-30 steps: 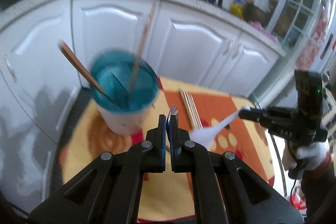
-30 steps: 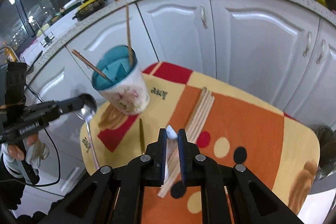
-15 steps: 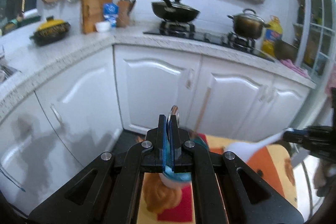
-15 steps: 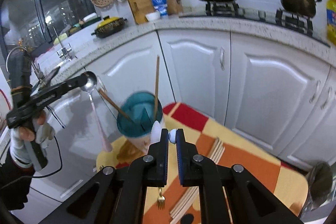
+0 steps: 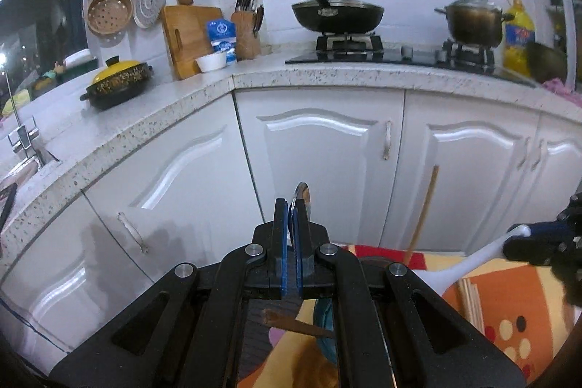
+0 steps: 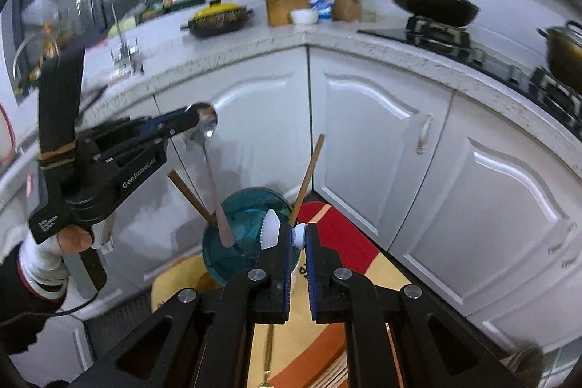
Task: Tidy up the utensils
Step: 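Lift the metal spoon with the left gripper while the right gripper carries the white spoon to the holder, then open both grippers to drop the spoons into the rose-print holder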
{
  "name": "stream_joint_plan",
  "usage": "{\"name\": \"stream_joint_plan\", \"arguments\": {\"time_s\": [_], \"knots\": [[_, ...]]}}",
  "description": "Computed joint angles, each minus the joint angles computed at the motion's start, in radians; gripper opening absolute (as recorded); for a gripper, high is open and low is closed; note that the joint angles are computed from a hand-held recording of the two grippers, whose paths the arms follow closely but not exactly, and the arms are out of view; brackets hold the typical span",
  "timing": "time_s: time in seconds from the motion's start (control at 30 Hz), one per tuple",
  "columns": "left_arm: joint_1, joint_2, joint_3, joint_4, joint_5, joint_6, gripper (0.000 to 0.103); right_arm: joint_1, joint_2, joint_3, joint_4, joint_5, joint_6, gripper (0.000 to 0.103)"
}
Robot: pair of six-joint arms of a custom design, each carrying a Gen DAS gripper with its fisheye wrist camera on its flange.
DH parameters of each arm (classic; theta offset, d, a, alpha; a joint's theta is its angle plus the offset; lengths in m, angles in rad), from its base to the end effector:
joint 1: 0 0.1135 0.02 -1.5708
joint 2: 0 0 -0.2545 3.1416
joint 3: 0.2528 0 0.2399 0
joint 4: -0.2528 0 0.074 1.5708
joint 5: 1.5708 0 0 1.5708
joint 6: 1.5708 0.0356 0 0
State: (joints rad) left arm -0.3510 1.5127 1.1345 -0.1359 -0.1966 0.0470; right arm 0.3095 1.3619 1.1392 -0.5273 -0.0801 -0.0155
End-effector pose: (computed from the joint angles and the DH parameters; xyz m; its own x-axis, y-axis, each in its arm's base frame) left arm 0.3199 -0.1097 0.2840 -0.4529 0.2149 -0.8653 0.1990 0.9704 0.1369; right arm 0.2726 0.0902 0.2951 -0.6436 -0.2220 -0.7324 -0.3694 0.9283 0.0432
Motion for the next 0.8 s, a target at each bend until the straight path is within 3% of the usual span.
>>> {"name": "stream_joint_plan", "arguments": {"time_s": [0.3,0.57,0.67,0.8], "knots": [[-0.053,0.108,-0.001,0.053,-0.111,0.020,0.001,-0.021,0.190,0.070,0.002,-0.049,-0.032,0.007],[-0.065,0.150,0.004,0.037,-0.119,0.016,0.002,-0.045,0.272,0.041,0.085,-0.110,0.027,0.007],[-0.052,0.151,0.026,0.002,-0.085,-0.002,0.002,-0.074,0.249,-0.006,0.114,-0.151,0.065,0.022],[-0.035,0.127,0.035,-0.043,-0.032,-0.036,0.005,-0.114,0.170,-0.086,0.145,-0.199,0.115,0.025]]}}
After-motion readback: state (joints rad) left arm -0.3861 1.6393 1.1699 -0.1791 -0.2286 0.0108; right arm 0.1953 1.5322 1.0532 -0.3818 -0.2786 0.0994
